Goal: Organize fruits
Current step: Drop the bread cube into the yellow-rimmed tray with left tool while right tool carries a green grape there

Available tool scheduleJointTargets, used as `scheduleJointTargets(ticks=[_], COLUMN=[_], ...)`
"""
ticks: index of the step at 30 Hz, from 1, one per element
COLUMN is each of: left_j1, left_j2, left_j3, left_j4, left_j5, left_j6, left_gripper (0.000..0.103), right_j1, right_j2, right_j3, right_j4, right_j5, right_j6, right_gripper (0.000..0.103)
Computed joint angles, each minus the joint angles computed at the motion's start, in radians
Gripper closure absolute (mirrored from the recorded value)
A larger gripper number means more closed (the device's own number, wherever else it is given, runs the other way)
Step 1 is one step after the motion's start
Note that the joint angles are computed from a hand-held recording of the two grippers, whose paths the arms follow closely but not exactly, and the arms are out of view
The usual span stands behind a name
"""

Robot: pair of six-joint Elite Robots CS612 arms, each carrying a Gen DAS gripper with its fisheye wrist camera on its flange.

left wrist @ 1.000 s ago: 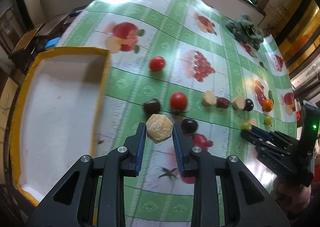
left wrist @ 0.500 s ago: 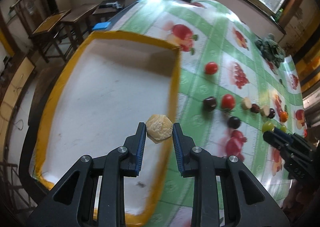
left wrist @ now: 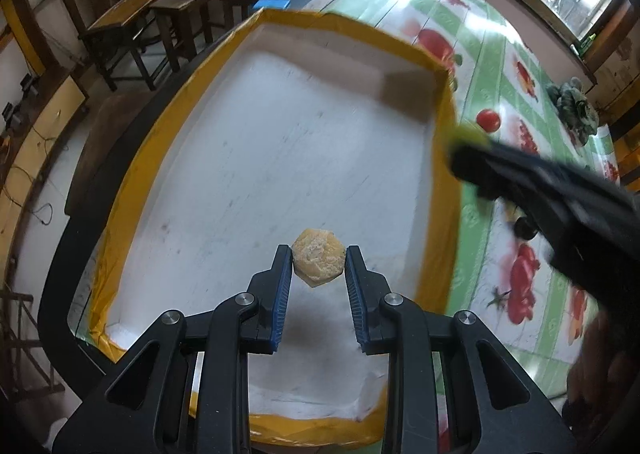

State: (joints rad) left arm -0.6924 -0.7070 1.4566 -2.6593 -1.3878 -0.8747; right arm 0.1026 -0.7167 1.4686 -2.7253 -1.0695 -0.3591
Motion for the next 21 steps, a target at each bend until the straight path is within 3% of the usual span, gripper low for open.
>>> scheduleJointTargets(ticks=[5, 6, 12, 18, 20, 21], left_j1=[0.004, 0.005, 0.007, 0.018, 0.02, 0.02], left_j2=[0.001, 0.002, 0.01, 0.016, 0.017, 0.016], left_j3=[0.017, 0.019, 0.013, 0.002, -0.005, -0.009], left_j4=[-0.002, -0.005, -0.021, -0.02, -0.008, 0.006], left_j5=[-0.032, -0.039, -0.054, -0.078, -0.086, -0.078], left_j6=[-0.013, -0.013, 0.005, 0.002, -0.002, 0.002], left_gripper=[0.077, 0.077, 0.077, 0.077, 0.073, 0.065], right_j1=[0.036, 0.044, 0.043, 0.042, 0.033, 0.029], right_j2=[0.057, 0.062, 0.053, 0.062, 0.055, 0.05], right_j3=[-0.096, -0.104, -0.095, -0.105, -0.094, -0.085], right_j4=[0.111, 0.122, 0.19, 0.188, 0.178, 0.165], right_j5=[-0.045, -0.082, -0.146, -0.1, -0.052, -0.035], right_j6=[-0.038, -0.053, -0.117, -0.091, -0.077, -0.064], right_gripper=[0.077, 0.077, 0.077, 0.076, 0.072, 0.071])
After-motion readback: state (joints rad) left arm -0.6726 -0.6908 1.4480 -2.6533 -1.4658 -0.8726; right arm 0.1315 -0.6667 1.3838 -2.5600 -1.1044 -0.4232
